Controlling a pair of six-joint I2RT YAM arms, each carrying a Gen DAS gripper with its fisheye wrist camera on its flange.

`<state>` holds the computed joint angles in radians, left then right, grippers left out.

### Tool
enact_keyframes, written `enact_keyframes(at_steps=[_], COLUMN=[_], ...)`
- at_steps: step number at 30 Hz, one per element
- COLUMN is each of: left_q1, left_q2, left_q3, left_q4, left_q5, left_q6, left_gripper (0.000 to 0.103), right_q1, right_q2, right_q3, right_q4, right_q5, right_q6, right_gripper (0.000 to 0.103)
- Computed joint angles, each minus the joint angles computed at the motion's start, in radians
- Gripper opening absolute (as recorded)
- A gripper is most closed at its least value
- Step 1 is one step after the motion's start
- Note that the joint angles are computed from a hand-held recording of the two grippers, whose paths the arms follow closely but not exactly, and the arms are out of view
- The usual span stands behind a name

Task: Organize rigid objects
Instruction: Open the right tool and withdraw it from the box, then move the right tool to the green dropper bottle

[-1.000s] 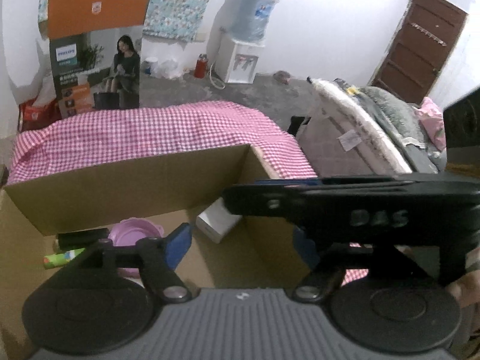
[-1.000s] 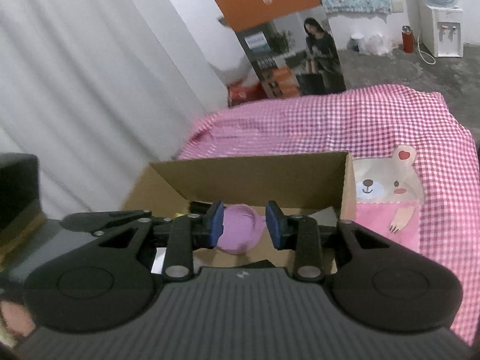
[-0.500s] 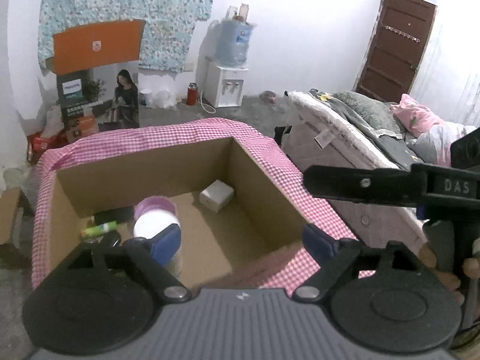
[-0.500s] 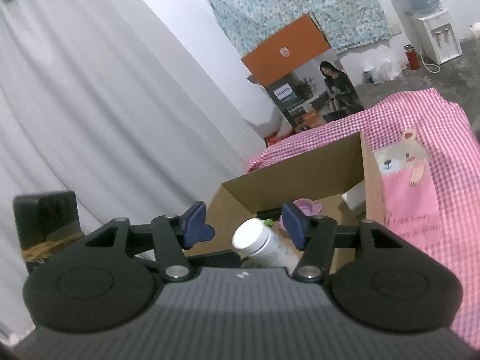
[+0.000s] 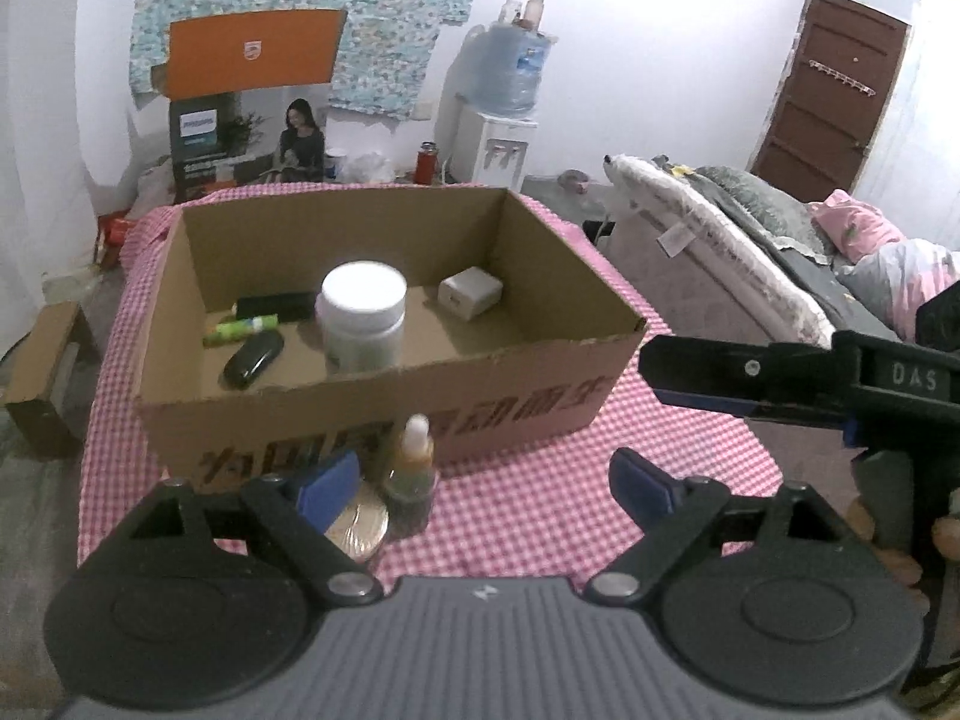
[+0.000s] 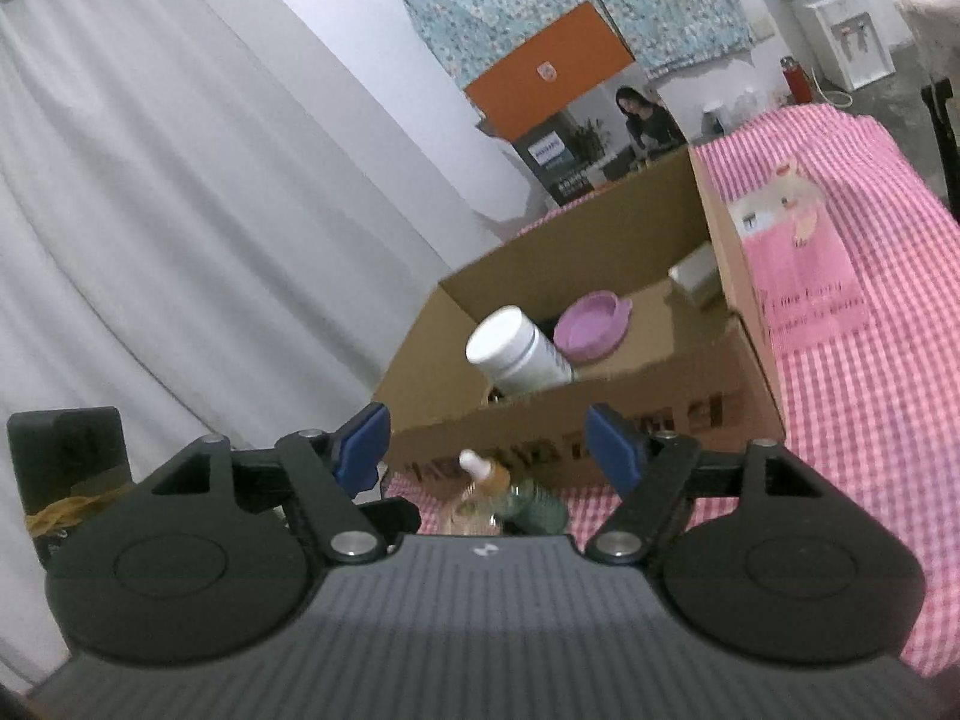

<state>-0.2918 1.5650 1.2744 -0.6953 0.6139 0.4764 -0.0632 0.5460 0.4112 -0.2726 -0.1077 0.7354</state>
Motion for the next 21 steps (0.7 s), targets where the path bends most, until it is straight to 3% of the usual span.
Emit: enact_keyframes(at_steps=[5, 21], left_q1=[0.023, 0.045], left_q2=[-0.03, -0.046], left_q3=[-0.061, -0.126], left_q4=[0.02, 0.065], left_q5=[-0.008, -0.044], left_q6=[0.011, 0.039], left_gripper=[0.092, 0.092], right_q1=[0.069, 0.091], right_q2=[-0.018, 0.051], right_q3=[-0.039, -0.049], right_q4=[0.018, 0.084], right_q5=[0.057, 0.038], right_q6=[0.052, 0.069], right_gripper=[0.074, 0.074])
